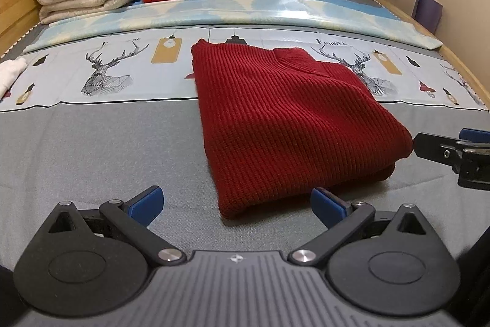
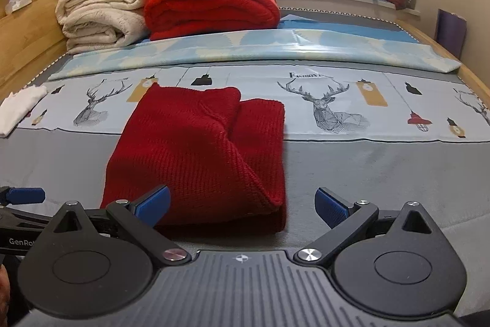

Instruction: Fold small clothes

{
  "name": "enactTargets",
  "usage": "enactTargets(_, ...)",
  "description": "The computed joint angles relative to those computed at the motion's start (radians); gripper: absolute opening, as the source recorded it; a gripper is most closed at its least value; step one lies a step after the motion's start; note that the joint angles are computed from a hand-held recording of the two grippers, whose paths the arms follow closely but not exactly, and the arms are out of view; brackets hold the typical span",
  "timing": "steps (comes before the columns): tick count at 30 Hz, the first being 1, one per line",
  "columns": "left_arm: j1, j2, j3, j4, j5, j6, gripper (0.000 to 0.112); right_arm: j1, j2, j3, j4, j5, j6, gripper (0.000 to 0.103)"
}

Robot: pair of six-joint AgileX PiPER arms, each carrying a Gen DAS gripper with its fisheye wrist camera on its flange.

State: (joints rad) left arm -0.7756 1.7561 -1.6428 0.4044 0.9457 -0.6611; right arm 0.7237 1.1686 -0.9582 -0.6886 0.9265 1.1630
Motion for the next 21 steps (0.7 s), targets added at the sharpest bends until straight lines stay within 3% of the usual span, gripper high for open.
enactTargets(21, -0.001, 0.016, -0.021, -0.019, 0.007, 0.013, 0.102, -0.023, 0.009, -0.003, 0.034, -0.020, -0.029, 0.100)
